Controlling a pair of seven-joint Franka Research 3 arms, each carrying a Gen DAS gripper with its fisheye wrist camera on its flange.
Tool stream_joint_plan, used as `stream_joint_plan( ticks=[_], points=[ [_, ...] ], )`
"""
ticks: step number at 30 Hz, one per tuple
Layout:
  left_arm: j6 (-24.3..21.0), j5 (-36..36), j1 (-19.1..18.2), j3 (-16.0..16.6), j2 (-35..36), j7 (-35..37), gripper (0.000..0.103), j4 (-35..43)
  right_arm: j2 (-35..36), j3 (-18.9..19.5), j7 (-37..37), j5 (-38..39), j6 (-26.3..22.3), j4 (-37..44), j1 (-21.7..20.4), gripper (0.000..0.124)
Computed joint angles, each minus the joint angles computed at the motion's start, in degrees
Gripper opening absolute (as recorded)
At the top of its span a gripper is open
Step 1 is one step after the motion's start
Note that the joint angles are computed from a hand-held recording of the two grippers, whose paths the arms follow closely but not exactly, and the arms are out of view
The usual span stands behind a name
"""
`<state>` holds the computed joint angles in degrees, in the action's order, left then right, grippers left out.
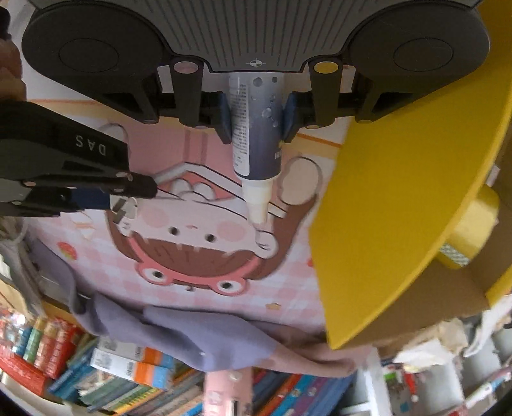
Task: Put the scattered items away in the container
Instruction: 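Grasp the white spray bottle with left tool while right tool grasps plug adapter, then carry the spray bottle and plug adapter in both tools over the yellow box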
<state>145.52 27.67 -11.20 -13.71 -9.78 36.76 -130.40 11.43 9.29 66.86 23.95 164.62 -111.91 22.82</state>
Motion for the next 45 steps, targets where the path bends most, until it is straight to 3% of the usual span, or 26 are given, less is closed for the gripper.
stream_joint_plan(
  ticks=[12, 17, 21, 33, 45],
  points=[
    [-0.1, 1.9, 0.1, 0.1, 1.3, 0.6, 0.039, 1.2, -2.4, -0.6, 0.4, -1.0, 3.4, -4.2, 0.4, 0.032],
    [0.9, 0.5, -0.1, 0.5, 1.0, 2.4, 0.031, 0.7, -2.3, -1.1, 1.0, -4.4, 5.0, -4.9, 1.0, 0.030],
    [1.5, -2.9, -0.6, 0.9, 0.2, 5.1, 0.031, 0.1, -2.7, -1.1, 2.0, -4.8, 4.1, -4.9, 0.9, 0.030],
    [6.5, -11.3, -1.9, 1.7, -8.6, 9.6, 0.031, -5.3, -11.1, -0.2, -0.4, 2.5, 4.1, -11.0, 0.9, 0.030],
    [7.7, -22.1, -7.1, 5.0, -20.1, 17.3, 0.031, -13.4, -24.0, -0.2, 7.8, -0.9, 1.8, -21.0, 2.4, 0.030]
  ],
)
